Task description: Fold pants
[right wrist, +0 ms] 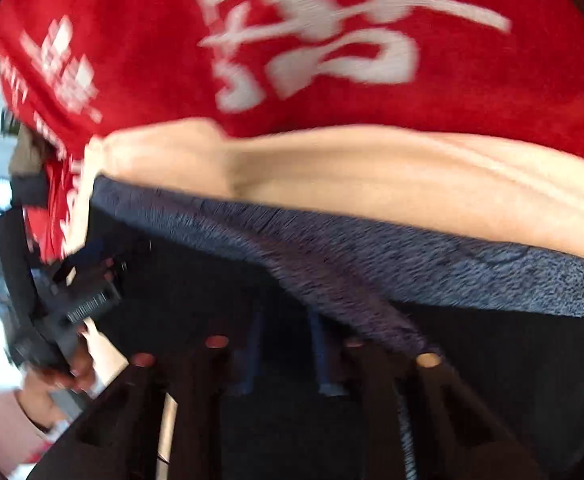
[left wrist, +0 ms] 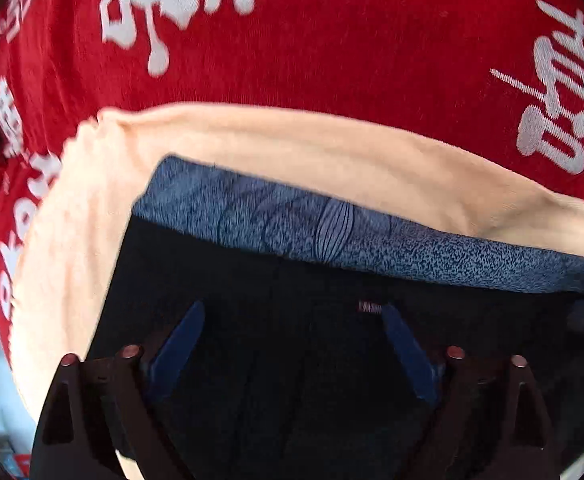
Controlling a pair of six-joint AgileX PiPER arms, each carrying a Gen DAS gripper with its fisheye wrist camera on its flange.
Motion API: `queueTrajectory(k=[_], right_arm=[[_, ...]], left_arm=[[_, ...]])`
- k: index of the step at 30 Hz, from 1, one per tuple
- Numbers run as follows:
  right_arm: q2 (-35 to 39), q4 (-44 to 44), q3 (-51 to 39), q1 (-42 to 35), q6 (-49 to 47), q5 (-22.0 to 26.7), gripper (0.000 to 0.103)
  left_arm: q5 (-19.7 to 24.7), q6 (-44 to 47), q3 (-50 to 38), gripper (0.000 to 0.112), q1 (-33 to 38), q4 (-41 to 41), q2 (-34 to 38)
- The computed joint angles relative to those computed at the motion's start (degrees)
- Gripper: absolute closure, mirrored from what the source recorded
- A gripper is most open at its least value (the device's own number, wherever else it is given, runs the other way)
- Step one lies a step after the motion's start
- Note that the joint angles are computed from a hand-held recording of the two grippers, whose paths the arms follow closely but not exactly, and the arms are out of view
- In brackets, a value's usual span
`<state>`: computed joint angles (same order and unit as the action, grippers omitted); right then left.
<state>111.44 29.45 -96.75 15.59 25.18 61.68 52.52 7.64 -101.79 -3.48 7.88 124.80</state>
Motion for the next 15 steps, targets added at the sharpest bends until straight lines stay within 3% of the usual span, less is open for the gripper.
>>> queueTrajectory(k=[1, 5, 9, 14, 15], right_arm=[[-2.3, 0.1, 2.6, -1.2, 0.8, -1.7, 0.086], [-10.1, 3.0, 9.7, -4.5, -0.6, -4.5, 0.081], [-21.7, 6.8, 20.8, -7.2, -1.0, -6.3, 0.049], [-36.7, 5.0, 32.5, -5.0, 9.4, -6.3, 0.048], [-41.0, 3.4, 34.6, -5.3, 12.5, -4.3, 0.048]], left_arm=[[-0.2, -0.3, 0.5, 0.018, -0.5, 0.5, -0.2], [8.0, 1.4, -3.0, 0.018, -1.2, -1.5, -1.1], [10.1, 1.9, 2.3, 0.018, -3.5, -3.4, -8.1], [12.9, 3.6, 11.8, 0.018, -8.3, -7.2, -17.3], [12.8, 3.5, 14.0, 0.018, -10.0, -7.6, -19.1]])
